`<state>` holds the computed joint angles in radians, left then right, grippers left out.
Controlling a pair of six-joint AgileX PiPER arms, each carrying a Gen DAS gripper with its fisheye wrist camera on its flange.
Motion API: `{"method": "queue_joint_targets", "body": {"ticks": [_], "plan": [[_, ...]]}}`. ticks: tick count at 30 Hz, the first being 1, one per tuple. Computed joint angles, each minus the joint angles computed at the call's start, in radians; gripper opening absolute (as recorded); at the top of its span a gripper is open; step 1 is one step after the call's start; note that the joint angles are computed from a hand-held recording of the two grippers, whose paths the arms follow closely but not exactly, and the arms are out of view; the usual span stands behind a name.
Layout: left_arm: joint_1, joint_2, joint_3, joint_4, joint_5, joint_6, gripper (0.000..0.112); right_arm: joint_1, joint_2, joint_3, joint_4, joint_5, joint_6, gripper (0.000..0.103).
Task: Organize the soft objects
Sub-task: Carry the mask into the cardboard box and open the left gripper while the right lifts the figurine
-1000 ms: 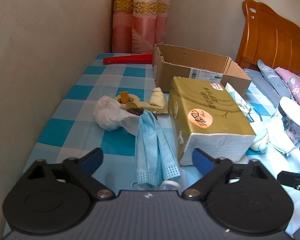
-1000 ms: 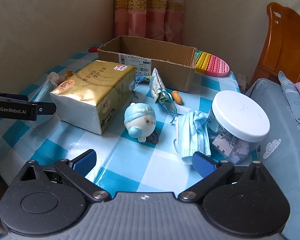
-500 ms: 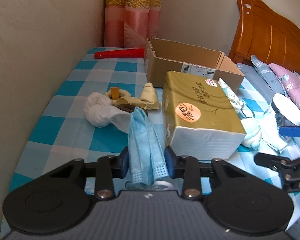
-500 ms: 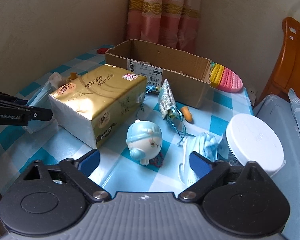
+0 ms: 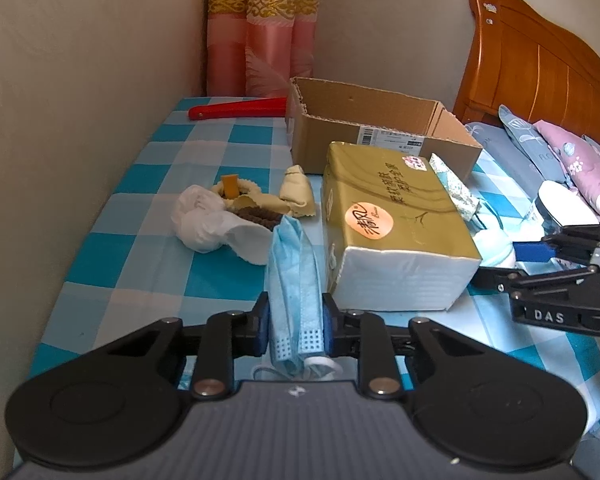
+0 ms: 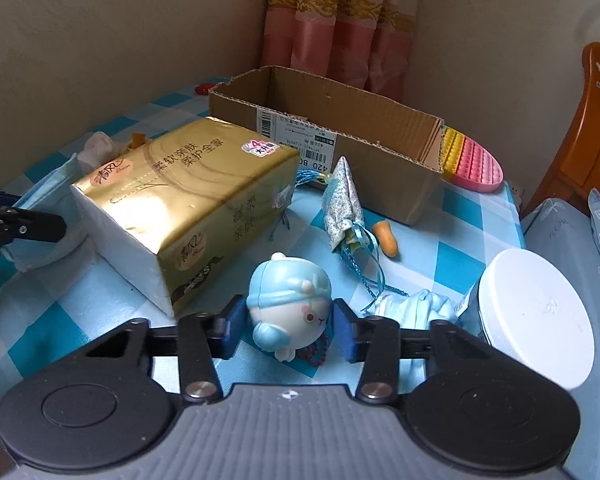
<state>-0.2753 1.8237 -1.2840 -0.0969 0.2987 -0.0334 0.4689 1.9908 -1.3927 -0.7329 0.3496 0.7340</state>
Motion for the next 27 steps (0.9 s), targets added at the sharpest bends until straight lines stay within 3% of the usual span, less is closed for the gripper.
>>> {"method": "queue_joint_targets", "body": {"ticks": [15, 22, 27], "plan": [[0.018, -0.127, -0.008, -0.137, 0.075, 0.189, 0.021, 0.041, -0.199, 0.177, -0.061, -0.018, 0.093, 0.049], [-0.001, -0.034, -0.238, -0.153, 0.153, 0.263, 0.021, 0.048, -0.282, 0.236, -0.137, -0.029, 0.167, 0.049], [-0.015, 0.138, -0.555, -0.169, 0.275, 0.3, 0.021, 0.045, -0.297, 0.248, -0.166, -0.031, 0.204, 0.049]]}}
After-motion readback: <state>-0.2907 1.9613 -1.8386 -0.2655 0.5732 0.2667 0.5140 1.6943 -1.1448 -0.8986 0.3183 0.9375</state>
